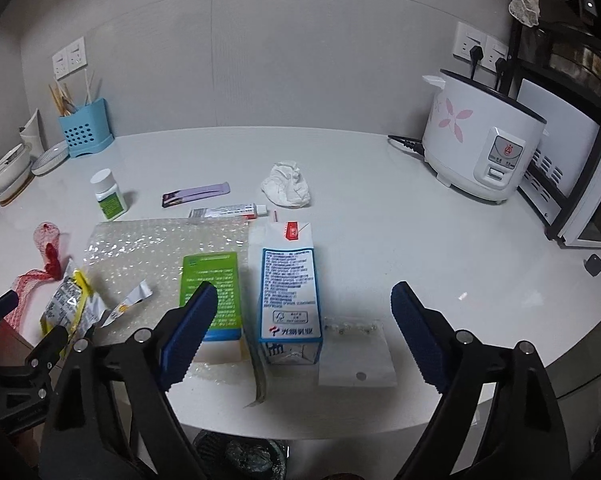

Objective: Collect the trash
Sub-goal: 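Grasp the yellow snack wrapper with left tool while right tool grasps the milk carton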

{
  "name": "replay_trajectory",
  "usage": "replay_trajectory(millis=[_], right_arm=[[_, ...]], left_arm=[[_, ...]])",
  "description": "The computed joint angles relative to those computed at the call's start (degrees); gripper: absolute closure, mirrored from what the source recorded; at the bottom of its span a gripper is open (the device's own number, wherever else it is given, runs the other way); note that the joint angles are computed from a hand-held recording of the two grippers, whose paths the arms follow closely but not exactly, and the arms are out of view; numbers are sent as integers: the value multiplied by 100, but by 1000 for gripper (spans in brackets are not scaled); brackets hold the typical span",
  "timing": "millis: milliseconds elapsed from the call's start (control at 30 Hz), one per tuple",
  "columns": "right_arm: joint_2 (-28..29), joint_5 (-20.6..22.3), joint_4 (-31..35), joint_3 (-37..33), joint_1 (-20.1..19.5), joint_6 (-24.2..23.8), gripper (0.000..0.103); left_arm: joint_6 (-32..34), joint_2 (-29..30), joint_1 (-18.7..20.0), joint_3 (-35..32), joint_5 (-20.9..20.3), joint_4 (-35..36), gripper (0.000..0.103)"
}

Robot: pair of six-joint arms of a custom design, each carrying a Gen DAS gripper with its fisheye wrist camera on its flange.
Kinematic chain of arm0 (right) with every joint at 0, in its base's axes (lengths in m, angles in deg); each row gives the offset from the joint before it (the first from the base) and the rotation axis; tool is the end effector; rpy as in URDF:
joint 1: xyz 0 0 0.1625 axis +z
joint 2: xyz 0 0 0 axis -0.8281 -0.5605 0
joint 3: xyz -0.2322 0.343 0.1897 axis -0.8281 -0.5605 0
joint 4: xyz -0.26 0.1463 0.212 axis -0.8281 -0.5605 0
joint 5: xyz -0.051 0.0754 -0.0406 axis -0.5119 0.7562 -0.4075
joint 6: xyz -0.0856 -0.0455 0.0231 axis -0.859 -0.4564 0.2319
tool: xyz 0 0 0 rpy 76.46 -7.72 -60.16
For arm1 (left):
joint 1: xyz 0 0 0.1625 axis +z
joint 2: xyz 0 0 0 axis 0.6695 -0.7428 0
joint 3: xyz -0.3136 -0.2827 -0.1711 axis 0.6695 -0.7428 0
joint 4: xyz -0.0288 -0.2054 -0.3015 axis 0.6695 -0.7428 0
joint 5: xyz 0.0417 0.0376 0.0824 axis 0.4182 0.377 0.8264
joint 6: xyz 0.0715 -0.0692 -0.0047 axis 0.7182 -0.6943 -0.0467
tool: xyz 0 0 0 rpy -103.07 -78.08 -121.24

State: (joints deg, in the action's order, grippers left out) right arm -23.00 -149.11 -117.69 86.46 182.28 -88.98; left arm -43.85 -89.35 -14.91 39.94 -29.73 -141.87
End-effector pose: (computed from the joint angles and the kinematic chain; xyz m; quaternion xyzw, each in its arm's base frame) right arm 0.4889 -0.5565 0.3435 0.3048 -0.8461 0.3023 0.3160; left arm -0.3875 -0.4497 0.4074 0.0283 0.8062 -0.4016 0.4336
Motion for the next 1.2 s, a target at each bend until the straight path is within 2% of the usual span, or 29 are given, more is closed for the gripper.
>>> replay_trajectory(millis=[133, 267, 433, 600, 667, 700, 967, 1200], right_arm=[[284, -112, 614, -520, -108, 183, 30], [417, 20, 1131, -808, -215, 447, 34], [550, 2, 1462, -961, -265, 580, 41], [617, 33, 1682, -1064, -292, 720, 54], [616, 53, 1700, -1063, -294, 742, 63], [624, 23, 1688, -1063, -289, 749, 64], [577, 107, 1507, -969, -284, 796, 64], [465, 189, 1263, -815, -258, 779, 64]], left_arm=[[215, 80, 213, -36, -65, -146, 6], [412, 108, 370, -1, -126, -383, 7], [467, 166, 488, -55, -261, -433, 12], [511, 175, 548, -75, -371, -520, 19], [585, 157, 571, -50, -462, -648, 27], [632, 142, 581, -26, -507, -741, 29], [385, 127, 513, -69, -495, -534, 47], [328, 127, 463, -127, -481, -444, 53]])
